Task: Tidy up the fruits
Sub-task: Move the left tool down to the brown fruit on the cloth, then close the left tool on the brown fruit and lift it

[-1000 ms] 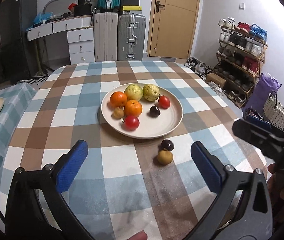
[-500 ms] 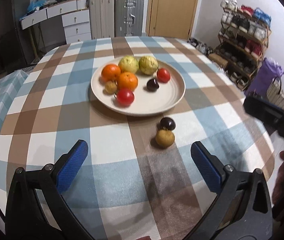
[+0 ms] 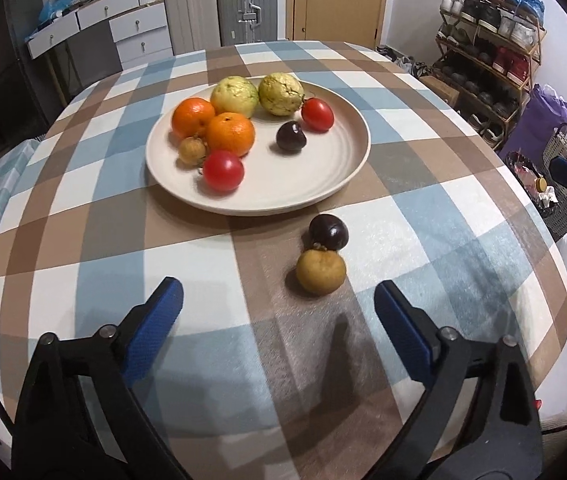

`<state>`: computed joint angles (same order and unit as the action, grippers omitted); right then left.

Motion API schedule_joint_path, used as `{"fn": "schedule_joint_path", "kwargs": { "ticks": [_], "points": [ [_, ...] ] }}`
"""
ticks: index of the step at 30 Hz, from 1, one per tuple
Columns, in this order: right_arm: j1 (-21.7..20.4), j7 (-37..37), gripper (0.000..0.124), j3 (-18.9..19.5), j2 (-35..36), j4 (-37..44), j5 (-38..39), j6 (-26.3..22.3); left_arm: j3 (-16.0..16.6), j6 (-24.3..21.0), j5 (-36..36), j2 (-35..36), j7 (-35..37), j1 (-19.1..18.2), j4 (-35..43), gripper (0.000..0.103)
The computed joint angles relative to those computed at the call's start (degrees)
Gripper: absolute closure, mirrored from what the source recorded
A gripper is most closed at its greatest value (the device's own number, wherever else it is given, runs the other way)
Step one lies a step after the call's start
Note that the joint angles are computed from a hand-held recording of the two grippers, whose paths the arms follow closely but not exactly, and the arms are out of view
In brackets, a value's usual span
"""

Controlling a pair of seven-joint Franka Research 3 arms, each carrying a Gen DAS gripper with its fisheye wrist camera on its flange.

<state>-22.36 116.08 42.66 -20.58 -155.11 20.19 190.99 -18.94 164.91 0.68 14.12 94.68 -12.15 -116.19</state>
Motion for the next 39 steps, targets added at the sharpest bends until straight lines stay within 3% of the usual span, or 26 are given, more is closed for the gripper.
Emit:
{"fn": "schedule_joint_path", "kwargs": {
  "ticks": [4,6,14,18,26,33,36,39],
  "points": [
    [3.29,-0.70,0.021,-3.50,0.88,-0.22,0.00,0.49,-2.05,-2.93,-3.28,2.10,2.88,1.25,2.55,0.028],
    [3.99,-1.36,0.021,-4.16,1.20,-0.11,0.50,0.65,-2.42,-3.84,-4.36,2.80,3.86,1.30,3.39,0.032],
    [8.13,-4.65,0.021,-7.51,1.98,-0.22,3.70,1.37,-3.06,-3.65,-6.71,3.06,6.14,1.52,3.65,0.056],
    [8.92,-5.95,0.021,-8.02,2.33,-0.06,5.26,1.32,-4.62,-4.11,-10.70,3.10,9.40,3.10,3.93,0.078],
    [10.05,-6.83,0.021,-8.97,2.70,0.03,6.53,0.78,-5.55,-3.88,-15.42,2.21,14.48,3.78,3.22,0.078],
    [9.19,-5.87,0.021,-8.50,2.88,0.14,5.94,-0.31,-3.61,-1.80,-16.20,-0.69,13.97,2.58,0.81,0.078],
    [10.77,-4.98,0.021,-10.40,3.58,0.20,5.17,-0.64,-5.07,-0.01,-21.71,-3.44,17.77,4.46,-1.24,0.078],
    [9.08,-4.00,0.021,-8.97,3.89,0.50,4.10,-1.54,-6.42,1.76,-30.86,-6.42,25.70,5.93,-2.77,0.078]
  ]
}}
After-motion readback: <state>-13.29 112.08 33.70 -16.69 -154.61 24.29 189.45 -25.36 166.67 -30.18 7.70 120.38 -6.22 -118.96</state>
